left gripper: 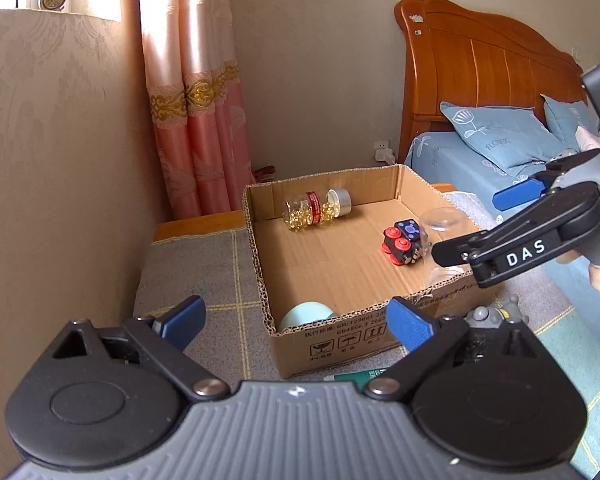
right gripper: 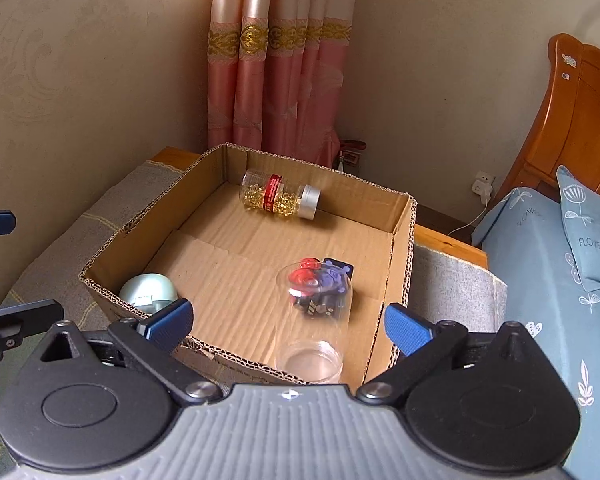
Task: Organize rigid objects
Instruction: 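Drop the blue case into the box with the left tool while the right tool drops the cup in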
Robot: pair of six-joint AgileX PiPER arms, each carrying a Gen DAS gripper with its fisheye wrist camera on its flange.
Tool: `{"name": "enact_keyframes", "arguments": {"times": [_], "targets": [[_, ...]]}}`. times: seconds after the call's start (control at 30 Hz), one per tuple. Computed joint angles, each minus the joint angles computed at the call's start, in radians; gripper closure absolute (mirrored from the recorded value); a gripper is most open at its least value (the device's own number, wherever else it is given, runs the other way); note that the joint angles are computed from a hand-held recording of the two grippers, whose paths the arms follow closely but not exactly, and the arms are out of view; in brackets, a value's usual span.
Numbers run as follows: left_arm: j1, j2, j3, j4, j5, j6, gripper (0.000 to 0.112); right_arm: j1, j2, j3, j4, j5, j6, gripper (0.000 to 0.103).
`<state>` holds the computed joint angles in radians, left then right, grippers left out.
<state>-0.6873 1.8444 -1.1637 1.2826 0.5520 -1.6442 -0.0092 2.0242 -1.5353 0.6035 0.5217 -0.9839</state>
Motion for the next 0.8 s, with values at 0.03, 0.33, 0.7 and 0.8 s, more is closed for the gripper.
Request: {"name": "enact_keyframes", "arguments": {"times": [0.03, 0.33, 0.7, 0.8], "targets": [[-0.003, -0.001, 0.006, 0.004, -0.002, -0.012, 0.015, -0.008, -0.009, 0.015, 0.021, 0.003, -0.014, 0.0], [-0.048, -0.023, 0.067, 0.043, 0.035, -0.135, 0.014, -0.112, -0.113, 0.226, 0.295, -0.026, -0.278, 0.0], [-0.069, -0.022, 0.106, 0.039, 0.015, -0.185, 0.013, -0.227, -0.063, 0.417, 0.342, -0.065, -0.493, 0.0], [-0.067, -0.011, 0.099, 0.018, 0.003, -0.167, 0.013, -0.242, -0.043, 0.454, 0.386, -0.081, -0.584, 0.0]]}}
